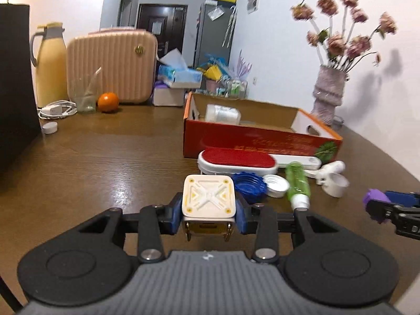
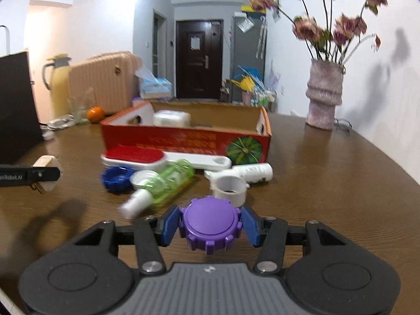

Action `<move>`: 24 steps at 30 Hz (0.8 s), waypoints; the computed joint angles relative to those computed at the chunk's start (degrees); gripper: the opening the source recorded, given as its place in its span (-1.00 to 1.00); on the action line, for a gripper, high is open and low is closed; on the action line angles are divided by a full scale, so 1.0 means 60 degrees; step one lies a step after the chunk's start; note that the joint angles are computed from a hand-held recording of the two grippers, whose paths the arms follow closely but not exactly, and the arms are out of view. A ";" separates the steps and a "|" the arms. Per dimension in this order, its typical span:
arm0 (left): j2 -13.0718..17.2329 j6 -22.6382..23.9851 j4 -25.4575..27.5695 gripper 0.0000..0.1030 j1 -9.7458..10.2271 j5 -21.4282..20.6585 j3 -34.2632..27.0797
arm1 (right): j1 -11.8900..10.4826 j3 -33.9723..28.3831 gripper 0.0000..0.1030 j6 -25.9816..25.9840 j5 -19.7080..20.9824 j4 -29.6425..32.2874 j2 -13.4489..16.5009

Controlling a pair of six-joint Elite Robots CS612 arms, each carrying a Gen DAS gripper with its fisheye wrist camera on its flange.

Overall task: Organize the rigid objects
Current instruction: 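Carry both items into the box and open both grippers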

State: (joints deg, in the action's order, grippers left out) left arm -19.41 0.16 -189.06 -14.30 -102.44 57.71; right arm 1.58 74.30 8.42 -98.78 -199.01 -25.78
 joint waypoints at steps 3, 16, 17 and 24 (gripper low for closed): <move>-0.0355 0.0038 -0.0696 -0.24 0.0047 -0.0152 0.0772 | 0.0135 0.0383 -0.01 -0.0157 0.0100 -0.0513 -0.0178; -0.0807 0.0110 -0.1741 -0.23 -0.0020 -0.0663 0.1857 | 0.0399 0.1499 -0.01 -0.0164 -0.0057 -0.1861 -0.0574; -0.0781 0.0127 -0.1711 -0.23 -0.0029 -0.0661 0.1804 | 0.0380 0.1515 0.00 -0.0133 -0.0088 -0.1896 -0.0575; -0.0136 -0.0013 -0.0362 -0.23 -0.0059 -0.1395 -0.0064 | 0.0118 0.0905 -0.01 -0.0589 0.0112 -0.1530 -0.0366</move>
